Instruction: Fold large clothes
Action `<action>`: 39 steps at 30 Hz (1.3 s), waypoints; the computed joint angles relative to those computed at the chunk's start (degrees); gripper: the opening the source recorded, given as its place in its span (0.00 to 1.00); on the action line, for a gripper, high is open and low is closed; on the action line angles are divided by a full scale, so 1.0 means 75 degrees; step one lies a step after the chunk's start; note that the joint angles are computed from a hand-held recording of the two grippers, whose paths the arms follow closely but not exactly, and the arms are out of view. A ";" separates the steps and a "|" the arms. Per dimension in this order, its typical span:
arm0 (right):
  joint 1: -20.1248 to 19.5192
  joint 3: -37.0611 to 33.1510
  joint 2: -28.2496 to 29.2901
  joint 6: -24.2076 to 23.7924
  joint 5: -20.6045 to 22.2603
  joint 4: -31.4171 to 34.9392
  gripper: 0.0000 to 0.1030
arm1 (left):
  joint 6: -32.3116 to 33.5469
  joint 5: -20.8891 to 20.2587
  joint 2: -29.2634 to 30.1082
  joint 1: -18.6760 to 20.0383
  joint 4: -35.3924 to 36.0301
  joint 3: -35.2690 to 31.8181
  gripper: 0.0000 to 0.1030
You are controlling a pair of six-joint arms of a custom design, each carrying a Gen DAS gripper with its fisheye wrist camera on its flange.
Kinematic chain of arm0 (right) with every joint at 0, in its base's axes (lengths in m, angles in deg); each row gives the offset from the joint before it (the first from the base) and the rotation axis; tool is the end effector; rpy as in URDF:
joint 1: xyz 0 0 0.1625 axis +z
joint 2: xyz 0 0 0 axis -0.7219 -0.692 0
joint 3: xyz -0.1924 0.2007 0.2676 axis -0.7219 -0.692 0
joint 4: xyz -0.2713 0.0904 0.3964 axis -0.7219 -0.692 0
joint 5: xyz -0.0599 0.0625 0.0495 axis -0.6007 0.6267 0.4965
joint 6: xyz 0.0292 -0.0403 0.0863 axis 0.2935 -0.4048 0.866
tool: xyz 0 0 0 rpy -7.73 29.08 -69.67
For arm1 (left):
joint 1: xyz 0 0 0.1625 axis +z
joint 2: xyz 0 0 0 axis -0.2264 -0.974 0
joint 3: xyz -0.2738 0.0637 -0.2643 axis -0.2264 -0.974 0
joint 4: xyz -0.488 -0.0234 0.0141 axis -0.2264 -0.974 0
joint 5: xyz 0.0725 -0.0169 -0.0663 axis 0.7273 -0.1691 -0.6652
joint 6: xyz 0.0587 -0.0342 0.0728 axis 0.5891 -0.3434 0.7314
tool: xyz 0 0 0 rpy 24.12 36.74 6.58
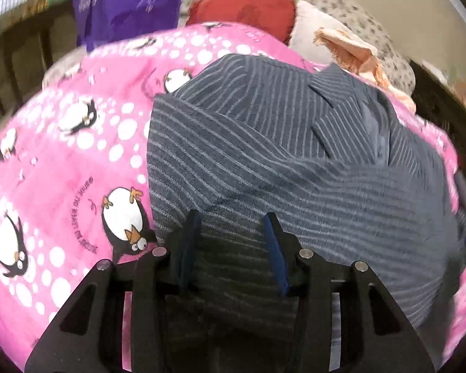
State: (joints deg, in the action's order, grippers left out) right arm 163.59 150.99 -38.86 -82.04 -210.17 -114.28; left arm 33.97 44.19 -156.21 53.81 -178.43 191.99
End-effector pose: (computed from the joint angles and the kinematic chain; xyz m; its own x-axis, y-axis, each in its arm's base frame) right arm 0.2752 -0.3629 0.1443 -0.7671 -0.2774 0.5785 -0.5690 0.7106 -0.4138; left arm -0.1190 -0.3870 0.2061 -0.8034 -0.1237 -0.5825 0.3119 0.7459 -0.5886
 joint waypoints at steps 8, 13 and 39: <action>-0.1328 0.0351 0.0037 -0.0471 -0.0339 -0.0740 0.46 | 0.0298 -0.0007 -0.0119 0.0164 -0.0615 0.0296 0.41; -0.0395 0.0196 0.0101 0.0107 -0.1084 -0.0603 0.48 | 0.0403 -0.0039 -0.0151 0.0215 -0.0612 0.0229 0.41; -0.2155 0.0504 -0.4396 -0.0417 -0.0925 0.1462 0.69 | -0.1539 -0.0254 -0.1989 -0.1561 0.3013 0.0862 0.52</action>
